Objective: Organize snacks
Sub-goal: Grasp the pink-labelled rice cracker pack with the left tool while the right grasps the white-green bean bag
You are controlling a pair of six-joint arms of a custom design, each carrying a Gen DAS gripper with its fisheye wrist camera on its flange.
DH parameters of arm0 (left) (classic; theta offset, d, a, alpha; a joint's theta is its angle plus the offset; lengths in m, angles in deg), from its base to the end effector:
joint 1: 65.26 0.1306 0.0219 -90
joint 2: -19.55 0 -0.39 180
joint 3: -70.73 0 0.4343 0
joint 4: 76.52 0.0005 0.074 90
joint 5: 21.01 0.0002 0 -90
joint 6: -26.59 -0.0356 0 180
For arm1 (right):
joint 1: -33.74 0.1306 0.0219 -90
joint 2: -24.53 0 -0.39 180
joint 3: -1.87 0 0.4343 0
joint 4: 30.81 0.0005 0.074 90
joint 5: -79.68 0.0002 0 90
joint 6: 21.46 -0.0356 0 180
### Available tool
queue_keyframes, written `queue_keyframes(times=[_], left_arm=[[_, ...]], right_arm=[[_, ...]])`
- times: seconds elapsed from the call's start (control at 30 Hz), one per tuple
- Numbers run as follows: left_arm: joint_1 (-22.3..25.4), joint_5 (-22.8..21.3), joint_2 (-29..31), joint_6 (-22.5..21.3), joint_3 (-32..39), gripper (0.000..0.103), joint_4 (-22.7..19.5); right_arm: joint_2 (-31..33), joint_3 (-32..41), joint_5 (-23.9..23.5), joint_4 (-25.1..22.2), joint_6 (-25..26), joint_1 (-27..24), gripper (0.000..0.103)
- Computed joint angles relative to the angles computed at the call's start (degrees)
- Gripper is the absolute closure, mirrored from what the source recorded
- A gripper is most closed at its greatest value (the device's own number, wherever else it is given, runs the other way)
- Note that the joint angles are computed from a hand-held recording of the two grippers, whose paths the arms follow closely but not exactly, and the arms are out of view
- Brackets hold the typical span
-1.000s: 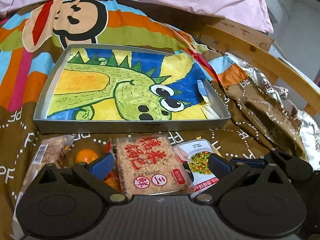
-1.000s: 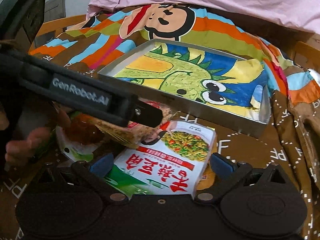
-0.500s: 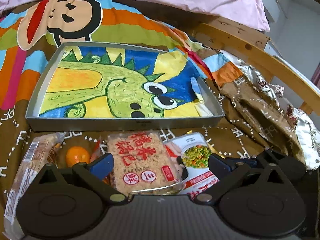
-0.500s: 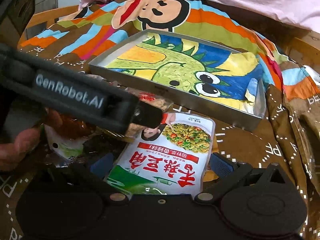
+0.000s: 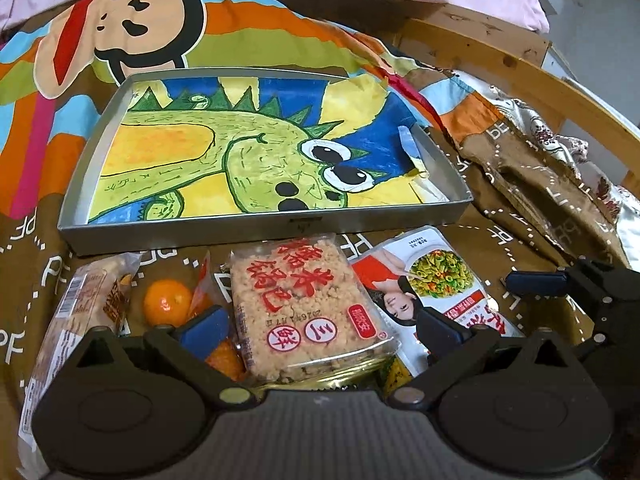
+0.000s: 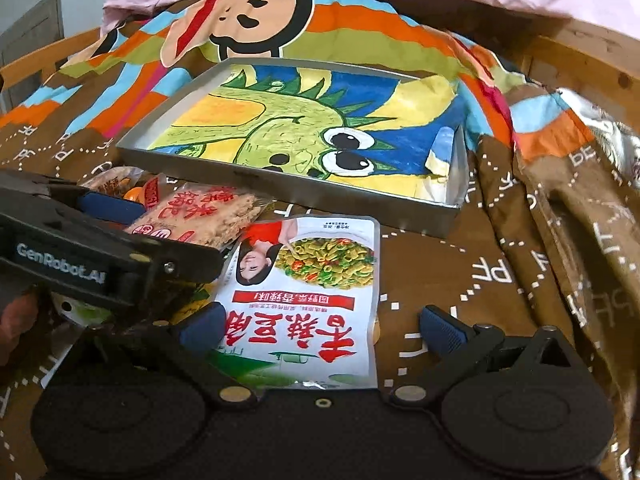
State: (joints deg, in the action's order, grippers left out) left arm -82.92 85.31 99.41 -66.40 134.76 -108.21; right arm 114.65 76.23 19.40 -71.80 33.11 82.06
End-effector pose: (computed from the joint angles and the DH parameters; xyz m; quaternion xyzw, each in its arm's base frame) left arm 0.4199 -0.1447 0.3161 0.2160 0.8985 -0.1770 0.3388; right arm 0.3447 0.3599 0.3148 -0.0310 0.9285 0.0016 0.3699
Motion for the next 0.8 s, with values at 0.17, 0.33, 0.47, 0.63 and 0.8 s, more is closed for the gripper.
queue_keyframes(times=[0.17,0.33,0.47,0.63,0.8], left_arm=[[-0.95,-3.11,1.28,1.10,1.20,0.001,-0.38],[-1.38,-4.02,1.80,0.18,1.36,0.001,-0.27],[-1.54,-3.83,1.82,-0.21,1.28,0.001,-0.32],[-0.79,-1.85,1.97,0.91,1.49,0.013,-1.01],[0.07,0.10,2.59,2.53,1.95,0.015,-1.69]], right_arm=[[0.41,0.04,1.35,1.26,2.92,0.91,0.001],[0.78,0.05,-0.26,2.57,4.79,1.17,0.001],[0.69,-0.20,-0.67,2.94,4.75,1.07,0.001],[0.30,-0.32,-2.64,1.88,1.84,0.28,0.001],[-0.56,-0.84,-1.88,2.35,0.10,0.17,0.016]])
